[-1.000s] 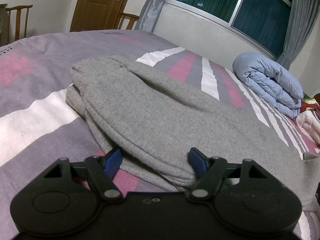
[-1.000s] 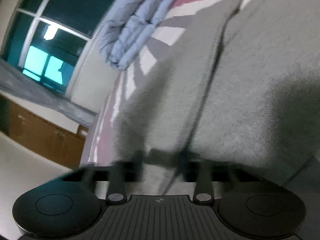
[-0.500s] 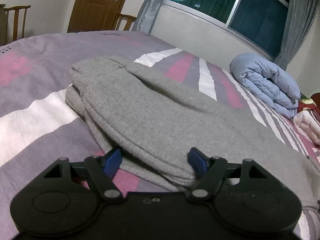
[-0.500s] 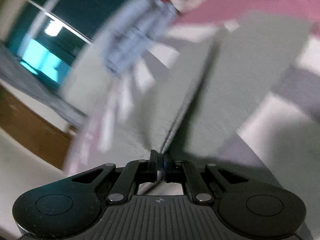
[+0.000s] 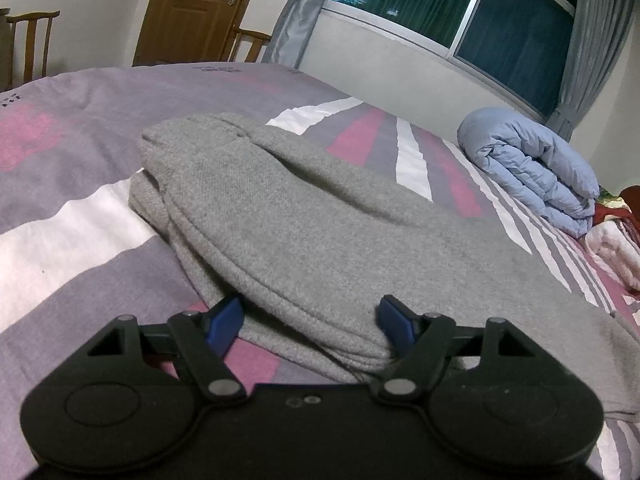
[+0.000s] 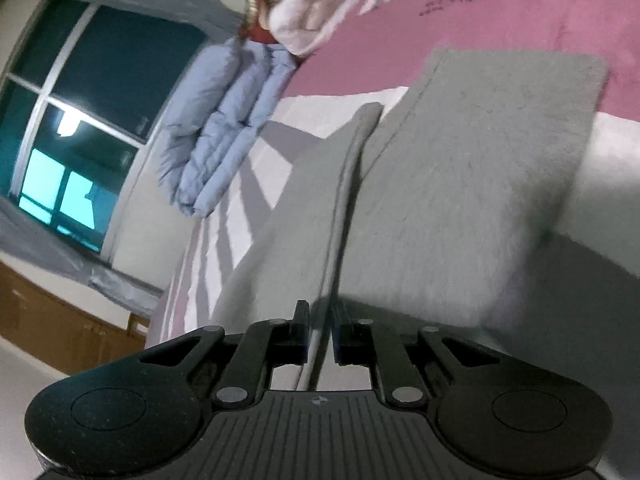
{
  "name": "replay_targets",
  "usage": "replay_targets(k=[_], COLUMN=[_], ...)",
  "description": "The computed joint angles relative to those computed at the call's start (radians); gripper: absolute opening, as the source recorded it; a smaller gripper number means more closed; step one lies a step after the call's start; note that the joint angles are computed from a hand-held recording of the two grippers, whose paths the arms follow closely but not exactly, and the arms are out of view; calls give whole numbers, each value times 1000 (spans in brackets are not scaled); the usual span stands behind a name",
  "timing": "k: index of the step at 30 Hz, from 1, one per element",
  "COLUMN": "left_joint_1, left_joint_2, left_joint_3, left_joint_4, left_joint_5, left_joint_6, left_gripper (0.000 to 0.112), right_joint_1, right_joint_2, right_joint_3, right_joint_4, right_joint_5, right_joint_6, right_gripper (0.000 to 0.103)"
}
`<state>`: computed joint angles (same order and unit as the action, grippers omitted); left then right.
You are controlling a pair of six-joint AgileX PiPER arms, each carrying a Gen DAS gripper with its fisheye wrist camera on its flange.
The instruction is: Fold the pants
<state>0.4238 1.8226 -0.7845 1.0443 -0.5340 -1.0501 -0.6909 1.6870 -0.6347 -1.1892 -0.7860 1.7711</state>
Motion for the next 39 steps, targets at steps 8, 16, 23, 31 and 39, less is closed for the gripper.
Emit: replay_targets(k=[8, 16, 23, 31, 39], left_joint_1=[-17, -15, -13, -16, -23], left_joint_2=[-4, -4, -3, -4, -7], left_joint_3=[2, 7, 7, 7, 12], left_joint_4=[-27, -33, -34, -38, -59], left_joint_5=[17, 10, 10, 14, 22], left_joint_6=[21, 29, 33, 38, 57], left_gripper=[68, 68, 68, 68, 68], right_joint_1=[-18, -203, -335, -321, -326], right_joint_2=[58, -261, -89, 9, 44], right_joint_3=[-110, 161, 166, -11, -132], right_joint_4=[-10, -105, -124, -59, -194], right_joint_5=[29, -10, -142, -54, -23], right_joint_6=[-9, -93, -53, 16, 25], right_gripper=[4, 4, 18, 42, 5])
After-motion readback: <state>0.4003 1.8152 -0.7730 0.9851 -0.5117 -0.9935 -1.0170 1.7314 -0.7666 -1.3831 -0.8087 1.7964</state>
